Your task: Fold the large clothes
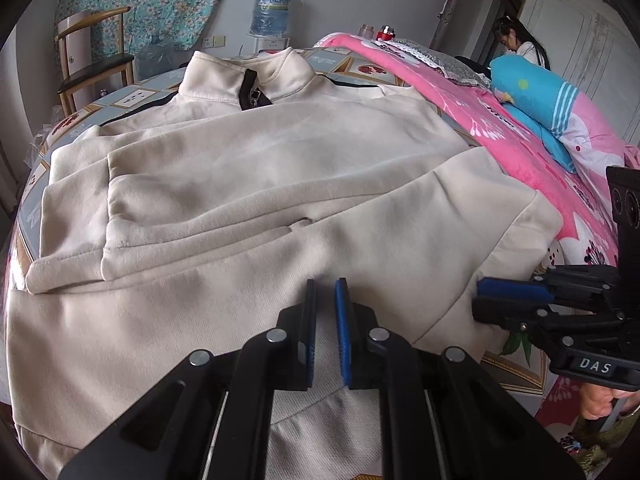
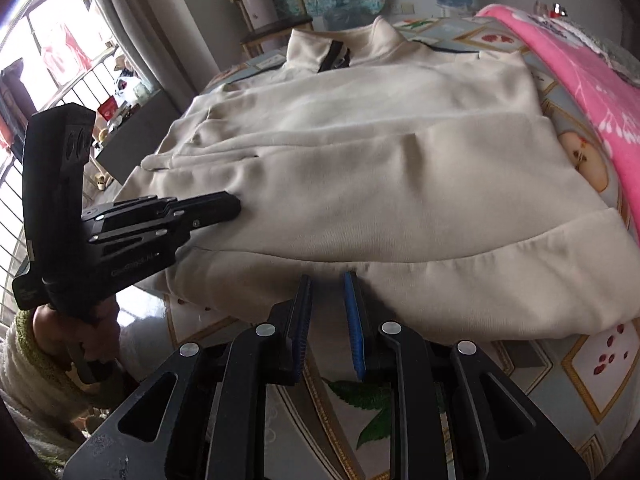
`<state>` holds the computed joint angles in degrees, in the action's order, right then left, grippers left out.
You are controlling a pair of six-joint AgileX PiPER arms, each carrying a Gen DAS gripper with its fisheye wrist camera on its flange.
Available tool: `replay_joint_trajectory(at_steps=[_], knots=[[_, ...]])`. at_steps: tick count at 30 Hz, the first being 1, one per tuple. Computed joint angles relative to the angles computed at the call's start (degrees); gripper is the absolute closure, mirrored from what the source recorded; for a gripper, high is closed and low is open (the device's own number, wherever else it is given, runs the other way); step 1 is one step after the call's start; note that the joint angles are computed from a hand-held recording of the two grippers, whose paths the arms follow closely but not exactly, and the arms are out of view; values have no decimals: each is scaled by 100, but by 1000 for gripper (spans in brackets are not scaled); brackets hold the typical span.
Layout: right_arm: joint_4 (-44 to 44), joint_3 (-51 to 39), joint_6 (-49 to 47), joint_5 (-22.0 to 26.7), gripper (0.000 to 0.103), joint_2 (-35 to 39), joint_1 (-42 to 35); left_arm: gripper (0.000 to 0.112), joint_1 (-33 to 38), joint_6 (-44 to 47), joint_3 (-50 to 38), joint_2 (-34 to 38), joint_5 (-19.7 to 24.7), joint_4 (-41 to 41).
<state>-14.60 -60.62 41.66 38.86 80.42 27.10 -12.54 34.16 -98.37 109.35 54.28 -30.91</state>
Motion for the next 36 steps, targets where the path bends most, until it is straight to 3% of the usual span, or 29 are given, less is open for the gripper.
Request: replay_joint_trajectory(at_steps=[5,9,17,21,25,28,30,36], knots=[[-6,-383,92,448,83,55,111,102,14,-14,-18,-1,54,-19],[-179,-540,119,306,83,20,447,102,18,1,-4,-5,48,-27],[-12,-908,-74,115,85,802,444,102,259,197,74,-61,143,-449],[28,-834,28,65,86,765,425,101,774,837,453,-561,521,-965],[4,-831,82,56,86,770,440,101,1229,1073,978,-1019,937,-836],[120,-802,4,-19,86,753,396,101,1503,975,1449,-1076,787,-644],[258,-724,-104,-86,86,680,333,101,1874,982,1532,-1051,963,-1049],[282,-464,-187,-180,89,407,214,102,2351,881,1622,-1098,1050,-1253]])
